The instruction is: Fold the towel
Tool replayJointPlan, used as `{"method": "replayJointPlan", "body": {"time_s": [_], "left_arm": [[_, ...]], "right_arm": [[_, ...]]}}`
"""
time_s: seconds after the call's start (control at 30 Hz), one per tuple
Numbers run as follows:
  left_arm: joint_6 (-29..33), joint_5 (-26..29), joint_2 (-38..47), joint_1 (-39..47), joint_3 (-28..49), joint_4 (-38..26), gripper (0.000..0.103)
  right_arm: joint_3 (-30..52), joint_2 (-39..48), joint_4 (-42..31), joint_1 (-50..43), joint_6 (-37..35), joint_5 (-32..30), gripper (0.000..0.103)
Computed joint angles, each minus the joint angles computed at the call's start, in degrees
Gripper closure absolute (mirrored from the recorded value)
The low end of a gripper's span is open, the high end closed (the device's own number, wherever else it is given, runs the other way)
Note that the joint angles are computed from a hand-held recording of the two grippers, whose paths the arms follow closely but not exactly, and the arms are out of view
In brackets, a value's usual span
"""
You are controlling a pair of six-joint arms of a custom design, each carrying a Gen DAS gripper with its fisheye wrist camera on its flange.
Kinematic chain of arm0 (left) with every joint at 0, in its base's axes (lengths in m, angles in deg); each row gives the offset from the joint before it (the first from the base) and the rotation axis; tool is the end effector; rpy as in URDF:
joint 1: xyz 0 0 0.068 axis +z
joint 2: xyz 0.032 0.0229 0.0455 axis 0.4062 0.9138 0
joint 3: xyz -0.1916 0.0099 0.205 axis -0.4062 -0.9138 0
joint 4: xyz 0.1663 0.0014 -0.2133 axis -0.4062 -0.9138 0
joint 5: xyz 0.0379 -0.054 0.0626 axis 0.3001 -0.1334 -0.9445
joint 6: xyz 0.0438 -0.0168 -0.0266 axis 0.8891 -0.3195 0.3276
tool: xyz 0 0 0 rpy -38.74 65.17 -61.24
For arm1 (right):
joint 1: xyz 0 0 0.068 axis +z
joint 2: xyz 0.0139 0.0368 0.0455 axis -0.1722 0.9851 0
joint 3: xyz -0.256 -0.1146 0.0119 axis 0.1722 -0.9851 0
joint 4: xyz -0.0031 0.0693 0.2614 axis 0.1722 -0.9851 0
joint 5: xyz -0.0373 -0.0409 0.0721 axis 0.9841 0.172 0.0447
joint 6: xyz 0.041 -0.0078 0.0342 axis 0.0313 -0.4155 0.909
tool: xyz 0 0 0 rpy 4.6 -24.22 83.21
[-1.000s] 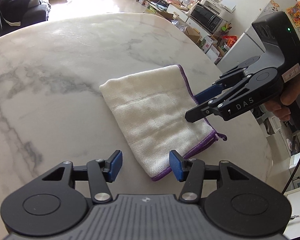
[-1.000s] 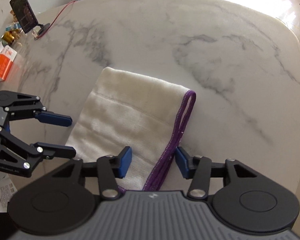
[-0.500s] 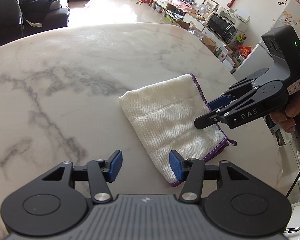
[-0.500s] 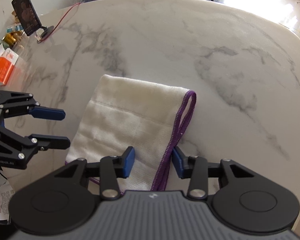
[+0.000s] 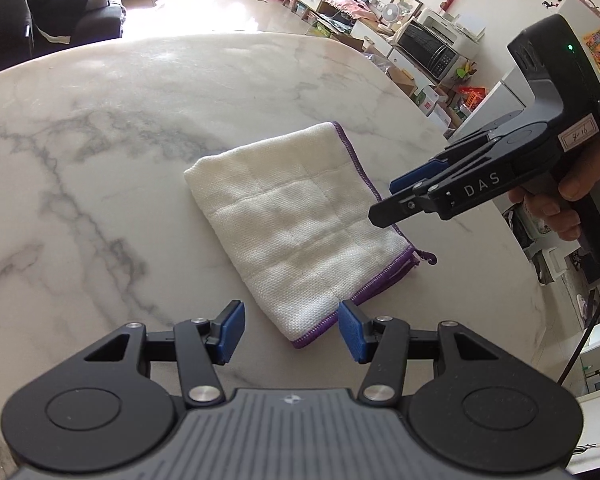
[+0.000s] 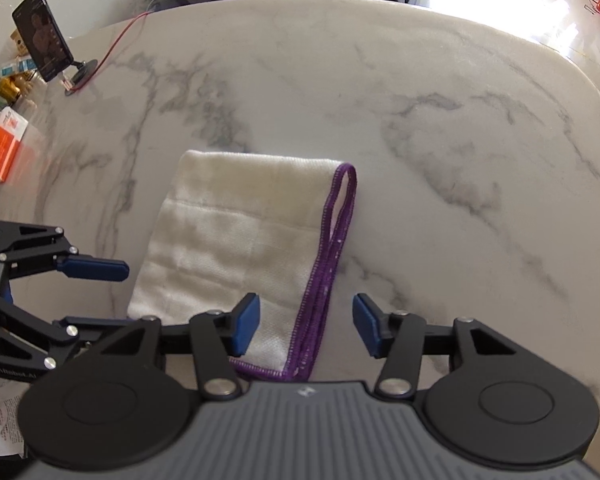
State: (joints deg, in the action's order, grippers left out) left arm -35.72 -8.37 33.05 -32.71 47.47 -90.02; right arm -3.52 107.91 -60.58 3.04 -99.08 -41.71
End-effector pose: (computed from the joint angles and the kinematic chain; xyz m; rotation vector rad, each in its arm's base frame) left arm 0.1391 -0.1976 0.1235 0.0554 2.5881 -0.4619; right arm 0.3629 0.0943 0.1586 -0.9896 2.7256 0.4073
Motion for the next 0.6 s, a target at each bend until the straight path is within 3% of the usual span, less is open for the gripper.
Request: {"method": "replayJointPlan", "body": {"time_s": [0.17,0.6], "left_arm": [[-0.6,-0.7,1.2,-0.8,-0.8,1.7,0.050],[-1.9,-4.7,-3.8,-0.7,-1.7,-6.2,0.050]], "right_arm": [[-4.3,-1.8,0.4,-0.1,-1.0,-0.5,0.057],[-10.2,-5.9,6.3,5.9,4.0,1.9,0.058]]}}
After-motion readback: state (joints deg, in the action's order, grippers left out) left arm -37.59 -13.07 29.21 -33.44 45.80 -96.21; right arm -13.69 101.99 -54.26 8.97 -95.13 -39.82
